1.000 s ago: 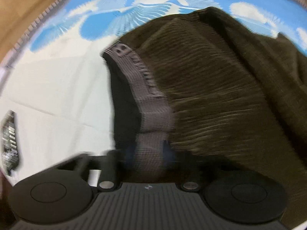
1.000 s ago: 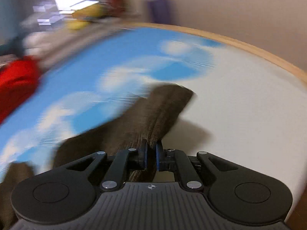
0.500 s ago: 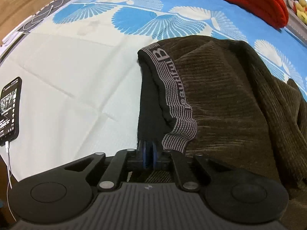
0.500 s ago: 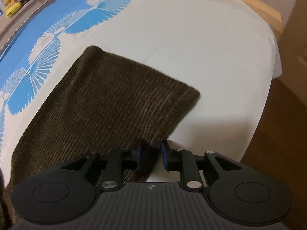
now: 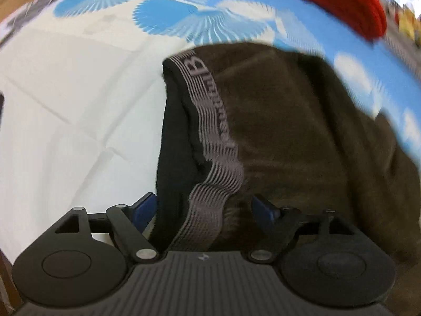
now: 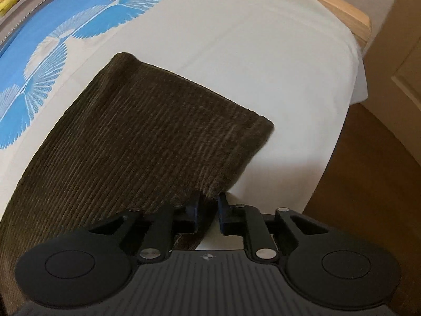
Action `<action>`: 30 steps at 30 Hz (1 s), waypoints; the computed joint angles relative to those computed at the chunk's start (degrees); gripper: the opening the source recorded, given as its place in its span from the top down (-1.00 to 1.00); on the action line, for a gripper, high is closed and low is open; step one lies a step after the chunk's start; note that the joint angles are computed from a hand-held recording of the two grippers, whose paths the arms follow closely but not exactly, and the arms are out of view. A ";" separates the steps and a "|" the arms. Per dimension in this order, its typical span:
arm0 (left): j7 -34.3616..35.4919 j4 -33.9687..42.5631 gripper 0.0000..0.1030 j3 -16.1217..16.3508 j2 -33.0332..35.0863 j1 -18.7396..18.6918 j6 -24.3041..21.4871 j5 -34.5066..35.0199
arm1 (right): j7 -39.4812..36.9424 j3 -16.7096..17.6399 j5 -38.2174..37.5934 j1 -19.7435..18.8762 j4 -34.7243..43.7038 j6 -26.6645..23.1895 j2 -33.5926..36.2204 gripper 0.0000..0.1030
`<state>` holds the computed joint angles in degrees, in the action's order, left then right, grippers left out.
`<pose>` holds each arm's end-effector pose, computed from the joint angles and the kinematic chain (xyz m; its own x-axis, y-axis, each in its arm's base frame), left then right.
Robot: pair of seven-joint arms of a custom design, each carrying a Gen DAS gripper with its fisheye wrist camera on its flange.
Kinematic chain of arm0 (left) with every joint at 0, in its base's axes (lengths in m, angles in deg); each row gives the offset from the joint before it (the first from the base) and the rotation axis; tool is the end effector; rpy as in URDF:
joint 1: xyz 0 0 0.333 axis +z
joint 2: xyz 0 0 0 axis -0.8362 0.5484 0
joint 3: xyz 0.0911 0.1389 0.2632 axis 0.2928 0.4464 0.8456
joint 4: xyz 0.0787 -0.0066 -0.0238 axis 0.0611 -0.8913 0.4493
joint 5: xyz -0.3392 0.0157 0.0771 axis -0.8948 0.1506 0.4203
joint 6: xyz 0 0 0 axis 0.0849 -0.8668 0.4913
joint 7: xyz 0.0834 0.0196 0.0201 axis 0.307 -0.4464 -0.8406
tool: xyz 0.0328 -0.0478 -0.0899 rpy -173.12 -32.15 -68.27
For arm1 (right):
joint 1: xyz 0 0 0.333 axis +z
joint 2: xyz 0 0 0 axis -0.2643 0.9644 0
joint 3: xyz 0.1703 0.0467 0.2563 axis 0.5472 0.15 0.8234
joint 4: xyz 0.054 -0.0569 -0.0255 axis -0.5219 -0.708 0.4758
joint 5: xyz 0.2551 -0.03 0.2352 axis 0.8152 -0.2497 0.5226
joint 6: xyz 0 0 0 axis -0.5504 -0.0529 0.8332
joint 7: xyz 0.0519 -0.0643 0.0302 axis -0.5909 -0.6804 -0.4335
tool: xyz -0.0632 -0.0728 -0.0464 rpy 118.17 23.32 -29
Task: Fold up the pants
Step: 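Lift and pull the pants taut between both tools to straighten them, then release the pants from both tools and lay them flat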
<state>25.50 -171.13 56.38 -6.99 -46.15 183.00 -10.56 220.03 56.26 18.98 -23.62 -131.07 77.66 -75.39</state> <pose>0.6594 0.1129 0.4398 0.0411 -0.9979 0.0507 -0.9249 -0.0572 -0.3759 0.2915 -0.0517 0.4205 -0.9537 -0.2834 -0.1010 -0.2298 0.9030 -0.3631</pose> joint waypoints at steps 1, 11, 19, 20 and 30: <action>-0.29 0.32 -0.58 0.47 0.47 -0.68 -0.62 1.53 | 0.17 -0.13 0.11 0.02 -0.14 0.62 -0.03 0.24; 1.95 -7.48 0.72 0.96 -3.14 -1.34 11.97 4.24 | -4.96 -0.49 1.55 2.81 0.82 2.34 1.53 0.80; -1.05 -9.89 0.55 3.26 -4.59 -3.43 12.73 9.02 | -4.66 -0.16 4.81 2.56 2.25 -1.88 1.00 0.60; -2.37 -9.19 0.49 3.87 -4.28 -4.01 11.71 10.46 | -3.70 0.40 4.69 2.11 2.52 -3.33 0.47 0.51; 3.23 -16.31 0.24 -0.47 -11.31 -1.27 21.14 3.81 | 5.13 5.01 -8.77 1.42 2.94 -0.69 -6.88 0.36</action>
<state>28.73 -187.44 55.91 -18.30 -47.43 204.14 -6.75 225.15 61.27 10.21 -22.20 -128.12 76.96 -82.26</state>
